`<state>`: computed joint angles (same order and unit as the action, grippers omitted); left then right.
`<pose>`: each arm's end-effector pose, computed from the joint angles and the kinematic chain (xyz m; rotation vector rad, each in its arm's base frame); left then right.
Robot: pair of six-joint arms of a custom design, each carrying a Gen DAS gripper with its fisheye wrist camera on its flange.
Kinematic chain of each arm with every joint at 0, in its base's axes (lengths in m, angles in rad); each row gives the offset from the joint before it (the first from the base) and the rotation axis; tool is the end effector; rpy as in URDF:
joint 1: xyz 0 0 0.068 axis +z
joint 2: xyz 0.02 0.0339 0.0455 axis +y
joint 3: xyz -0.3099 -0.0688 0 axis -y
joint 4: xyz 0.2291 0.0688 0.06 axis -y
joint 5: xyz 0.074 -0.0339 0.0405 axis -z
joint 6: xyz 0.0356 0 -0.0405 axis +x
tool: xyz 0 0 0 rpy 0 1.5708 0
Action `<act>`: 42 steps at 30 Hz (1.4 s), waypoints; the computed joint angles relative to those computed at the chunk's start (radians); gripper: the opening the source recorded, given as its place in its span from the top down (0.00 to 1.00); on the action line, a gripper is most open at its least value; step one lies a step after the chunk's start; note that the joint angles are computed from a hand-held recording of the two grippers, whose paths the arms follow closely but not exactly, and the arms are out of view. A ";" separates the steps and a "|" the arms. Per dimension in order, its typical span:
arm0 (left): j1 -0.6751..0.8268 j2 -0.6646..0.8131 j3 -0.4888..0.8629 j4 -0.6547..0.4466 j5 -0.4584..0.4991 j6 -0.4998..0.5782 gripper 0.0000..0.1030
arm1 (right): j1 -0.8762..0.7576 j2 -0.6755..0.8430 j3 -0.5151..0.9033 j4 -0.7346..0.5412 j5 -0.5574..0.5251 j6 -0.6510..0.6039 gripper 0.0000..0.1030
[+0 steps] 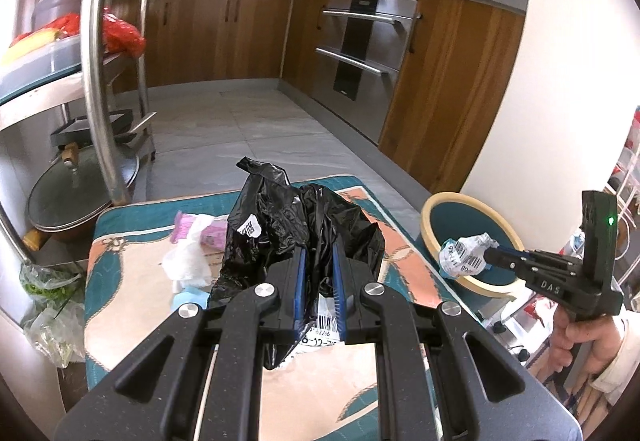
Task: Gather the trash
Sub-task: 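Carry the black bag and blue wrapper with both grippers over the bin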
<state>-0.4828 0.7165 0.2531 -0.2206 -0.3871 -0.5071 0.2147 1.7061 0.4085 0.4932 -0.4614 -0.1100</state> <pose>0.0957 -0.0350 0.2007 -0.2303 2.1862 -0.1162 0.2456 0.0698 0.1399 -0.5959 2.2696 0.5972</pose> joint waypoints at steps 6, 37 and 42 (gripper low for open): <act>-0.142 0.115 -0.003 0.092 -0.070 -0.058 0.89 | -0.112 -0.020 -0.005 -0.006 -0.078 -0.013 0.93; -0.308 1.188 0.631 0.369 0.004 0.081 0.89 | -0.359 0.149 0.121 -0.066 -0.034 0.031 0.93; -0.300 1.271 0.697 0.338 0.033 0.095 0.88 | -0.359 0.182 0.141 -0.091 -0.017 0.032 0.94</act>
<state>-0.7828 1.9875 0.9497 0.1172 -0.3543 -0.4117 -0.1442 1.8877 0.5498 0.4019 -0.4787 -0.0781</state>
